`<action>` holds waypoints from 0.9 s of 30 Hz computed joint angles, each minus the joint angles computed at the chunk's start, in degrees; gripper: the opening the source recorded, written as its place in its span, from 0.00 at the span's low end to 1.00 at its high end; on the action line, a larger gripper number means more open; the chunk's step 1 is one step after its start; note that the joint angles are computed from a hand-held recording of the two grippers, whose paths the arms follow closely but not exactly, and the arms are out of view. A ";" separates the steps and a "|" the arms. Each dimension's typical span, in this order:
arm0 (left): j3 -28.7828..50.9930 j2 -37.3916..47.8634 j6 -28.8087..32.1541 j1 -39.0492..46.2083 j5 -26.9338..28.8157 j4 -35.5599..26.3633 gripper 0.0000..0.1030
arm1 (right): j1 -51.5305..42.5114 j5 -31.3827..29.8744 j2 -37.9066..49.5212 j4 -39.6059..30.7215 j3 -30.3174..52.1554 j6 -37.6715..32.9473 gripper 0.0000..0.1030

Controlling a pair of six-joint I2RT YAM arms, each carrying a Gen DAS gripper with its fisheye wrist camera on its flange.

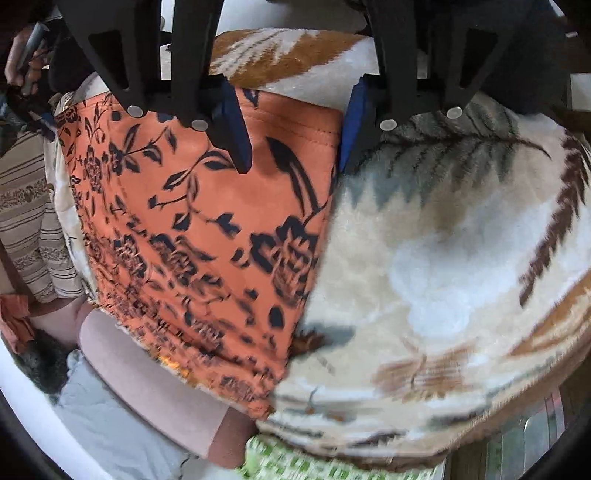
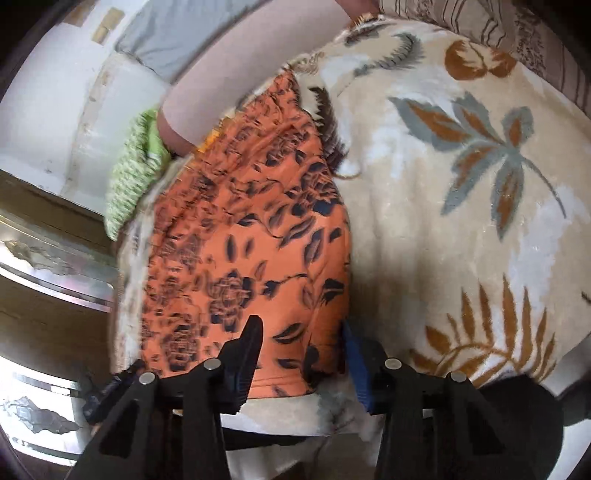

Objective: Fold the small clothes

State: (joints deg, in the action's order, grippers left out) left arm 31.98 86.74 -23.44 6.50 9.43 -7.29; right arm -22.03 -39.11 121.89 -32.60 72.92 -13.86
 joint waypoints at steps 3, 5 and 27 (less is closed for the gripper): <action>-0.31 -1.04 0.80 -0.15 -0.13 -0.42 0.27 | 0.42 -1.35 3.67 0.33 1.35 1.06 0.48; -0.04 -0.76 2.29 1.34 1.94 -1.25 0.11 | 0.59 -1.66 4.03 1.47 0.78 1.12 0.44; -0.42 -0.34 2.25 1.08 1.90 -0.18 0.08 | -2.63 -9.13 7.25 -5.04 5.47 -2.34 0.16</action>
